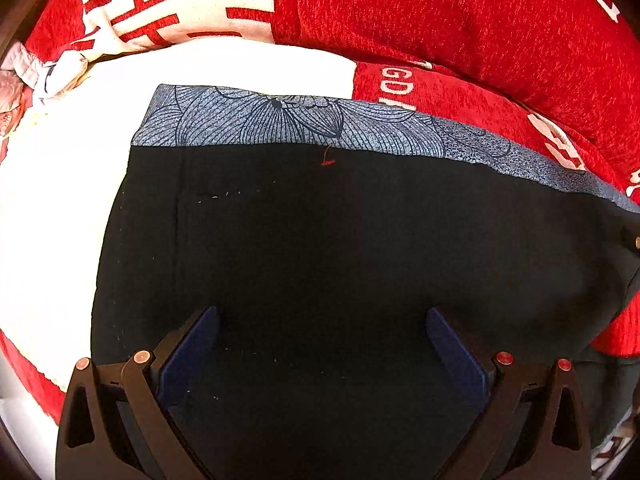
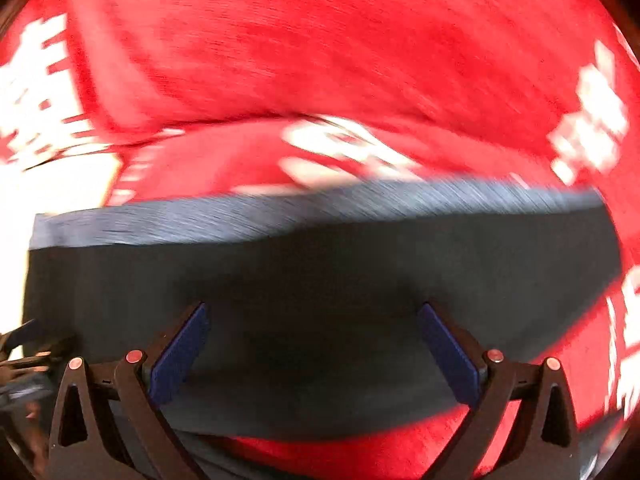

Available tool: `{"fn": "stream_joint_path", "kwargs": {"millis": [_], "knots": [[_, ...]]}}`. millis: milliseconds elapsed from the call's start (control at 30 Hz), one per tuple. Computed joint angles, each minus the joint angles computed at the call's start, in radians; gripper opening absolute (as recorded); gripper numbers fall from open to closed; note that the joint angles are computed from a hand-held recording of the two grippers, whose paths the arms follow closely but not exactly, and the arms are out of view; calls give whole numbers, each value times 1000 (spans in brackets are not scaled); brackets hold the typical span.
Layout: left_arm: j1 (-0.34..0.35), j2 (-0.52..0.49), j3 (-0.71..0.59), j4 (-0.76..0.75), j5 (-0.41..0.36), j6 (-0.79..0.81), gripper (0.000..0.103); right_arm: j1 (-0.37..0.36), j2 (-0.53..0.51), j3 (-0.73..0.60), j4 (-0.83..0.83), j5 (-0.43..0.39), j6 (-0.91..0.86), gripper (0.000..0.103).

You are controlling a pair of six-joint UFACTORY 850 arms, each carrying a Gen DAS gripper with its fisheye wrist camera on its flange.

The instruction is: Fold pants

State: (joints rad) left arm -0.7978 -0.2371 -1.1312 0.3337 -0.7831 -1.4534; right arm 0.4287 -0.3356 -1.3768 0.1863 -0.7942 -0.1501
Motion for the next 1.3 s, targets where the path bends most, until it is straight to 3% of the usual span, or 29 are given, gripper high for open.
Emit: {"fn": "stream_joint_path", "kwargs": {"millis": [133, 300, 467, 667, 733, 800, 967, 1200, 1300], "knots": [[2, -1, 3, 6, 11, -2, 103, 26, -96, -105, 100, -54, -324, 103], [-2, 6, 11, 12, 13, -13, 103, 31, -213, -244, 192, -168, -537, 103], [-6, 7, 9, 14, 5, -20, 103, 51, -310, -330, 191, -256, -615, 103], [-1, 16, 21, 7, 26, -5, 103, 69, -347, -346, 194, -274, -663, 101], [4, 18, 21, -5, 29, 4, 103, 69, -353, -365, 208, -315, -699, 87], [8, 17, 16, -21, 26, 19, 103, 68, -352, -386, 239, -367, -739, 24], [40, 36, 22, -99, 47, 70, 103, 105, -239, -268, 162, -260, -775, 11], [118, 118, 51, -157, 203, 35, 103, 90, -31, -70, 247, -99, -853, 9], [154, 88, -1, -173, 208, 27, 103, 101, 38, 9, 240, -25, -860, 9]]}}
